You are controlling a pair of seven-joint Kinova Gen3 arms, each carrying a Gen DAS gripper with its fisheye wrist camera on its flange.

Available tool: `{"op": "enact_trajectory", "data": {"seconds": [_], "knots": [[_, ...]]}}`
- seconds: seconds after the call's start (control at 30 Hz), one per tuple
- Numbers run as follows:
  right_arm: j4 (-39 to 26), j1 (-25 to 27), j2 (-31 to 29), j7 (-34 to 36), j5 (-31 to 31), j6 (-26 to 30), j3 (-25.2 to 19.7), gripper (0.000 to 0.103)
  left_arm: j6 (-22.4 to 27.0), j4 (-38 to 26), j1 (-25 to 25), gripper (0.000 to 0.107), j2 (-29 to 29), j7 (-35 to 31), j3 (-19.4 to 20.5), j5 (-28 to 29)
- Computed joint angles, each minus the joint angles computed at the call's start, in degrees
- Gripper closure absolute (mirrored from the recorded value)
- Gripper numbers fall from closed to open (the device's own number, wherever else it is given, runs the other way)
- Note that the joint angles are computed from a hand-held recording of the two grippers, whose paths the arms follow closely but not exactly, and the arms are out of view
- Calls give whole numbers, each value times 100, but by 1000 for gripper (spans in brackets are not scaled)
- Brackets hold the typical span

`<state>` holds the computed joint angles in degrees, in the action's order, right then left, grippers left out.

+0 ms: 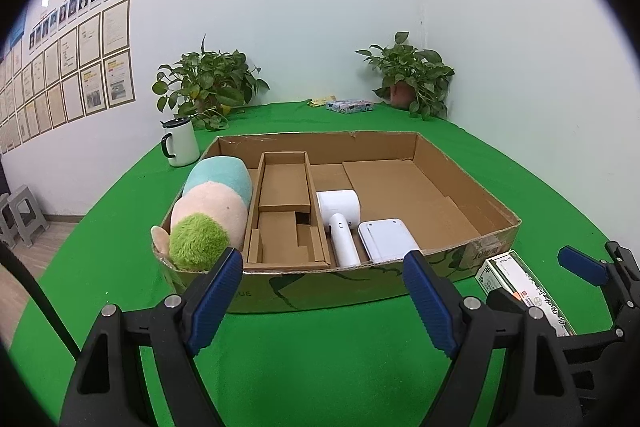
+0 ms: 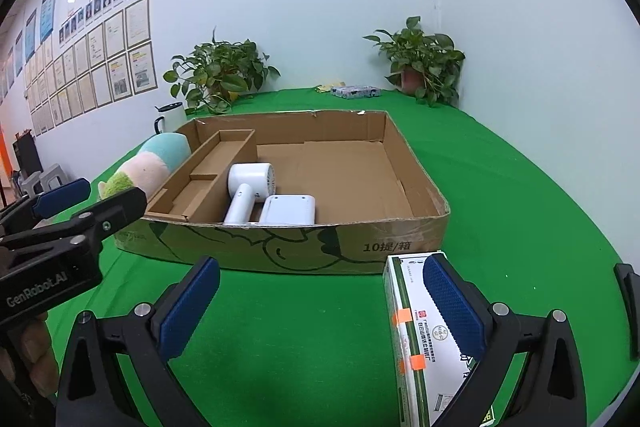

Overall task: Organize objects
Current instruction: 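Withdraw the right gripper and reach toward the white-green medicine box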

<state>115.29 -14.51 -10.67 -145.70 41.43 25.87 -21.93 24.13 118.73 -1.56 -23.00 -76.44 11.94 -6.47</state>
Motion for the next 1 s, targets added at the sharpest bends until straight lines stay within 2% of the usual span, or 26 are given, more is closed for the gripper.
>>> {"op": "enact_trajectory", "data": {"seconds": [0.1,0.17,0.23,0.3,0.37,0.47,0.63,0.67,0.73,0.77,0.8,0.87,0.93,0.97,1.0], "knots": [[66,-502,-60,587,-337,-159,574,1,62,-4,-138,26,-2,78,121,-98],[69,-575,-70,1053,-654,-125,721,1,92,8,17,26,25,-28,-33,-50],[110,-224,-145,1410,-1026,-113,565,1,177,12,239,25,97,-222,-282,69],[202,306,-313,1456,-1104,26,287,1,282,64,216,25,175,-306,-279,24],[315,582,-496,1752,-1298,226,290,1,394,158,274,25,253,-439,-379,23],[436,260,-537,2451,-1817,519,948,1,470,342,608,26,293,-879,-850,368],[524,-732,-367,3617,-2836,723,2275,1,618,445,706,26,190,-1268,-1170,784],[546,-878,-328,3850,-3069,687,2479,3,671,433,784,26,174,-1399,-1305,927],[589,-922,-227,4066,-3309,599,2567,20,718,435,818,26,137,-1605,-1425,1091],[552,-855,-139,4053,-3289,656,2452,41,733,443,799,26,103,-1676,-1441,1134],[486,-894,-81,4134,-3325,765,2442,43,767,453,789,26,54,-1789,-1480,1219],[515,-1243,-147,4535,-3676,703,2723,43,860,449,894,26,12,-2228,-1732,1560],[610,-1774,-317,4832,-4142,635,3071,41,1116,372,1307,26,22,-2694,-2263,1983],[648,-2040,-436,4971,-4375,630,3191,38,1237,318,1508,26,58,-2927,-2528,2195],[683,-2305,-521,5156,-4608,597,3343,16,1402,267,1714,26,86,-3139,-2794,2428]]}}
